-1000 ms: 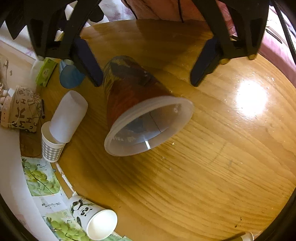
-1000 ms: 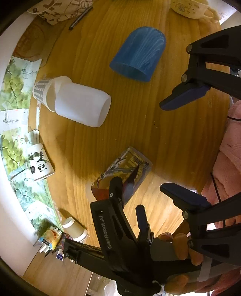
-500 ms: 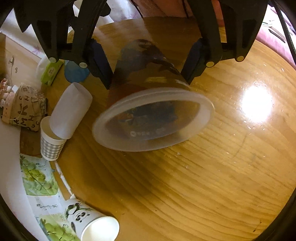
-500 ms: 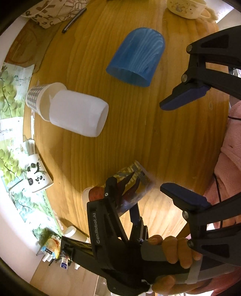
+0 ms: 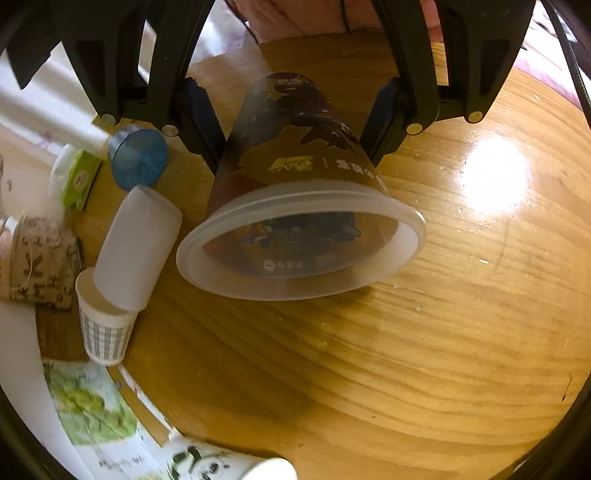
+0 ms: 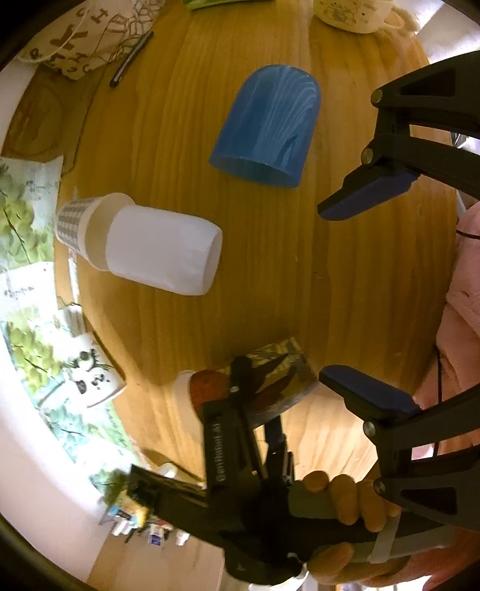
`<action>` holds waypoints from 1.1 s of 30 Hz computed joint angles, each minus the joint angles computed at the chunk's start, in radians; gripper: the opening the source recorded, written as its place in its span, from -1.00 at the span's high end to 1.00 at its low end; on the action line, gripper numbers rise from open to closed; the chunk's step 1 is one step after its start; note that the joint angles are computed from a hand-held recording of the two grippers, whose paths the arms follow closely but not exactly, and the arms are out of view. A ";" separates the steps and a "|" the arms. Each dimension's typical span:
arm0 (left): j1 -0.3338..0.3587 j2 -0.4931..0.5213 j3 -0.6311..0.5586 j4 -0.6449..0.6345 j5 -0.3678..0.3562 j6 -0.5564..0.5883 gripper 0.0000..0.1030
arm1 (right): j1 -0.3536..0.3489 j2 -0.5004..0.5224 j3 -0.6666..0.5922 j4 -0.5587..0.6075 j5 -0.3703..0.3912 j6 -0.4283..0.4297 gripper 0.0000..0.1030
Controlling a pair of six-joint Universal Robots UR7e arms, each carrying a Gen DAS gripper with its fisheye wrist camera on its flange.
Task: Flip cup upright
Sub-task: 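Close the right gripper around the printed paper cup's body, then lift the printed cup with the right gripper and rotate it upright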
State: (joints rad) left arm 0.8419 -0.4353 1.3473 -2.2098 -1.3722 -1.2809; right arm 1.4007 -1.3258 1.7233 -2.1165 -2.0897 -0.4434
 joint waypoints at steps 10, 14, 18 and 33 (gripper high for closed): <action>-0.013 0.020 -0.068 0.112 -0.018 0.087 -0.40 | -0.032 -0.049 0.026 -0.071 0.079 0.041 -0.58; -0.030 0.026 -0.089 0.155 -0.026 0.121 -0.40 | -0.042 -0.095 0.068 -0.110 0.092 0.045 -0.58; -0.053 0.026 -0.095 0.184 -0.027 0.148 -0.40 | -0.055 -0.146 0.108 -0.127 0.112 0.046 -0.58; -0.143 0.110 -0.175 0.259 -0.074 0.137 -0.40 | -0.120 -0.280 0.184 -0.044 0.136 -0.045 -0.58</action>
State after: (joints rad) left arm 0.6992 -0.3249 1.1725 -1.9509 -1.4463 -1.1439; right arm 1.2804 -1.6057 1.9069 -2.1609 -1.9540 -0.4887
